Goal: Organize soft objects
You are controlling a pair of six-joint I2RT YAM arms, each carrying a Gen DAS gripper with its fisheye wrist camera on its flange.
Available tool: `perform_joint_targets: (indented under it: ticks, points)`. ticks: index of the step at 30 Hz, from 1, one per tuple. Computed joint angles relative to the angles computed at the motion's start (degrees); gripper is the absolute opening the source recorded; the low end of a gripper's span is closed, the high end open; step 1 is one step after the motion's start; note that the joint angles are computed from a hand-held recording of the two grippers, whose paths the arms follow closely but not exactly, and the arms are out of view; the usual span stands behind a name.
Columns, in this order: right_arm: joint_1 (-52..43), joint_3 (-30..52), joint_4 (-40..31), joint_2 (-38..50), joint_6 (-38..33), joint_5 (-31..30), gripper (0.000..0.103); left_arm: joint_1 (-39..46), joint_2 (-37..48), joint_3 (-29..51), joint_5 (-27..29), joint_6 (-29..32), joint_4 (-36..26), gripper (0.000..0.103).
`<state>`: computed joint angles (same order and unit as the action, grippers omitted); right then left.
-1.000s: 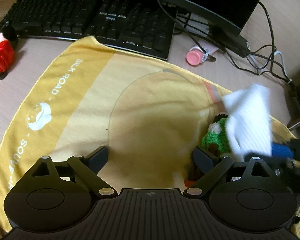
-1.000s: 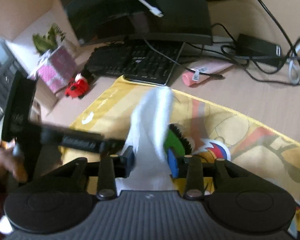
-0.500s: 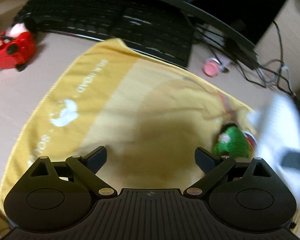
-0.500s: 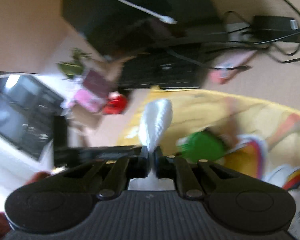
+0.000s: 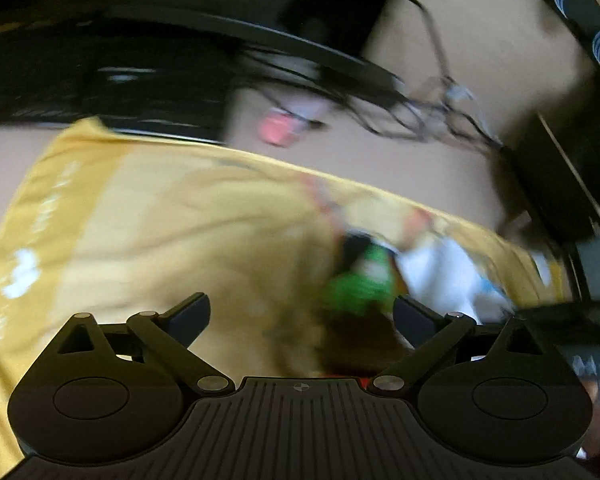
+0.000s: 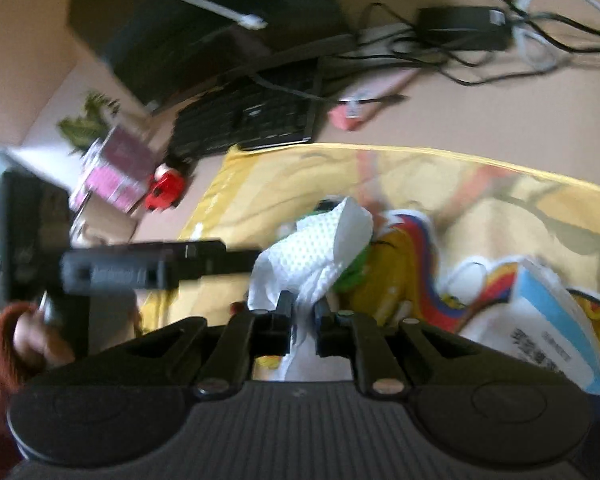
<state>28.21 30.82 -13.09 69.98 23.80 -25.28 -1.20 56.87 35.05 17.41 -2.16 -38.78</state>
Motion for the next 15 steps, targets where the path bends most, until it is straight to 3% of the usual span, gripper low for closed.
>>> perform_joint_targets:
  ticks: [6, 10, 12, 14, 15]
  points:
    - [-0.01, 1.51, 1.65, 3.21, 0.67, 8.45, 0.008, -18.63, 0.43, -2.0, -14.17, -3.52, 3.62, 0.101]
    - [-0.07, 4.97, 3.25, 5.02, -0.18, 6.93, 0.007, -17.65, -1.62, -4.62, -13.92, -0.37, 2.91, 0.1]
    - [-0.15, 7.19, 5.75, 7.09, 0.68, 3.31, 0.007, -16.91, -3.98, -5.97, -13.73, 0.56, 2.35, 0.099]
    - [0.18, 10.28, 7.52, 12.34, 0.81, -0.21, 0.008, -16.23, -5.42, -6.84, -13.51, 0.38, 2.55, 0.079]
    - [0.43, 12.02, 7.85, 15.16, 0.54, -1.6, 0.008, -15.55, -5.41, -7.01, -12.91, -0.09, 2.9, 0.08]
